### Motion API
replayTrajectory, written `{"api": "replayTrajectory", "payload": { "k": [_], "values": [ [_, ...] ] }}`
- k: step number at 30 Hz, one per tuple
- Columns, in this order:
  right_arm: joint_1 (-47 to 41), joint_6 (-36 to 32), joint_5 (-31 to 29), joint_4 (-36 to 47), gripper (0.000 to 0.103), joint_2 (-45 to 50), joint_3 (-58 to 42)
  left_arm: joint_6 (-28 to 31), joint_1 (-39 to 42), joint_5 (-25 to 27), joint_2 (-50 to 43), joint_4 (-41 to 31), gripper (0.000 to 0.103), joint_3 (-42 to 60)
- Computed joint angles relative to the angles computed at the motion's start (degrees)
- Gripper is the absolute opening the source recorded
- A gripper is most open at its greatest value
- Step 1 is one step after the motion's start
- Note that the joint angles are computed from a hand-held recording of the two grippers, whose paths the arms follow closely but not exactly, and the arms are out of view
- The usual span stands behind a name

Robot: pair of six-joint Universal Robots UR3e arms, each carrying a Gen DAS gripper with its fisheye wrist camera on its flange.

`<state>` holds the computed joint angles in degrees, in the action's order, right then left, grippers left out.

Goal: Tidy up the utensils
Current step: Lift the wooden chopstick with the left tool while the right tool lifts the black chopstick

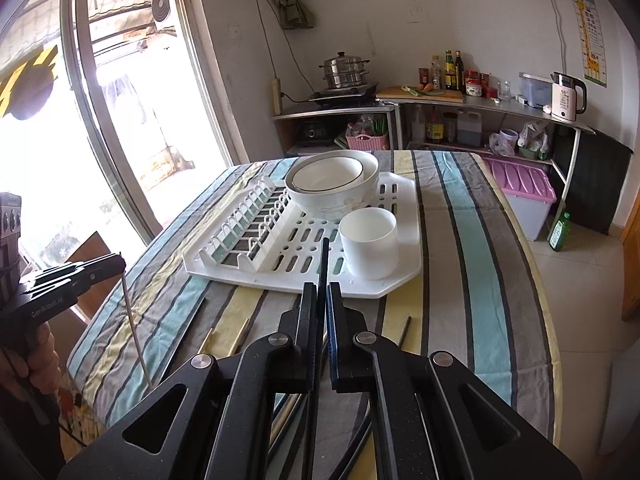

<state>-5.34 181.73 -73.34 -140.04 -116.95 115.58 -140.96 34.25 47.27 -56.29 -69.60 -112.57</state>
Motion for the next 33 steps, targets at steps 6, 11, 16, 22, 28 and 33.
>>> {"api": "replayTrajectory", "payload": {
  "k": [6,11,16,22,28,33],
  "values": [
    [-2.20,-0.19,2.04,0.46,0.004,-2.94,-0.37,-0.23,0.05,-1.81,1.12,-1.35,0.004,2.17],
    [-4.23,-0.66,3.26,0.49,0.004,-3.73,-1.87,-3.32,-3.11,-1.62,-1.02,2.01,0.004,4.77],
    [-6.21,-0.88,4.37,-0.27,0.004,-2.40,-4.81,-9.62,-10.24,1.28,-7.43,9.30,0.004,9.32],
    [-8.15,-1.01,5.18,-1.67,0.004,1.88,-9.93,-16.42,-19.73,5.57,-19.21,15.65,0.004,18.91],
    [-10.51,-0.82,6.44,-1.78,0.004,7.33,-16.40,-21.77,-26.74,8.77,-30.61,17.17,0.004,31.06],
    [-11.56,-0.62,7.37,-1.63,0.004,11.11,-21.67,-25.84,-31.09,10.54,-39.81,16.46,0.004,43.03]
  ]
}}
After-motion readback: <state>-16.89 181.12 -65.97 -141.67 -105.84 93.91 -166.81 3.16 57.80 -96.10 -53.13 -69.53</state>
